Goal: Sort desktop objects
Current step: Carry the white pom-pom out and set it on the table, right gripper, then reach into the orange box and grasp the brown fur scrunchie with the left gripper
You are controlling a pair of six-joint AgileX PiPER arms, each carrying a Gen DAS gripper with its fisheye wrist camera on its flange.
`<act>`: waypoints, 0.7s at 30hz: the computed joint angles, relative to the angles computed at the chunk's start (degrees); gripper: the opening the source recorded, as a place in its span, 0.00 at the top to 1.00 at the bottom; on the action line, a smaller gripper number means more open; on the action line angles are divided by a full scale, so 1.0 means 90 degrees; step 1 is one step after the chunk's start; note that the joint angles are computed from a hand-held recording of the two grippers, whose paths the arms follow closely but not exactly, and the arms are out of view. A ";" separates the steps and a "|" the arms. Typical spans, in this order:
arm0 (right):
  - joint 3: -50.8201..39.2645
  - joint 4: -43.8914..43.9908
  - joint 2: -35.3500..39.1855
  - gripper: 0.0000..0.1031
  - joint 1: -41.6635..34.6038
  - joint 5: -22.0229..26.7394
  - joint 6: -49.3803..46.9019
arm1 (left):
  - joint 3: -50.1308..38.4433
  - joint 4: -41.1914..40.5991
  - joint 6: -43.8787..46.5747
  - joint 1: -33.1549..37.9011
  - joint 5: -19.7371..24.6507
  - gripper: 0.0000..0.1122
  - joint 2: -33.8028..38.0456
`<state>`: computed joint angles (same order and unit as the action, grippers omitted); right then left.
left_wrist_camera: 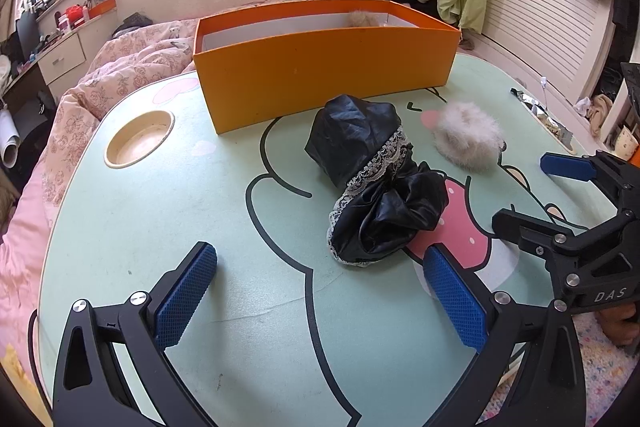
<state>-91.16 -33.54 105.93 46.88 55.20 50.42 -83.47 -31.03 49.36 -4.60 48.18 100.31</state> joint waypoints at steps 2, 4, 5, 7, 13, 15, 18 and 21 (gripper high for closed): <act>-0.0006 0.0013 -0.0011 0.00 -0.0008 -0.0011 0.0001 | 0.0002 0.0012 -0.0009 -0.0007 -0.0016 0.08 0.0002; 0.0035 -0.0001 -0.0025 0.00 -0.0006 -0.0032 0.0021 | 0.0002 0.0019 -0.0024 -0.0014 -0.0020 0.08 0.0005; 0.0029 0.0003 -0.0023 0.00 -0.0010 -0.0035 0.0017 | 0.0015 0.0017 -0.0020 -0.0016 -0.0028 0.08 -0.0005; 0.0030 -0.0002 -0.0023 0.00 -0.0004 -0.0032 0.0022 | 0.0005 0.0024 -0.0019 -0.0016 -0.0019 0.08 0.0003; 0.0024 0.0008 -0.0025 0.00 -0.0008 -0.0038 0.0008 | -0.0105 0.0214 -0.0175 -0.0069 0.0096 0.08 0.0038; 0.0063 0.0006 -0.0048 0.00 -0.0010 -0.0065 0.0025 | -0.0290 0.0206 -0.0281 -0.0017 0.0276 0.08 0.0073; 0.0050 0.0012 -0.0043 0.00 -0.0025 -0.0067 0.0000 | -0.0880 -0.0444 -0.0135 0.0284 0.0890 0.08 0.0133; 0.0074 0.0012 -0.0058 0.00 -0.0027 -0.0082 0.0003 | -0.2108 -0.0455 -0.0596 0.0254 0.1448 0.09 0.0475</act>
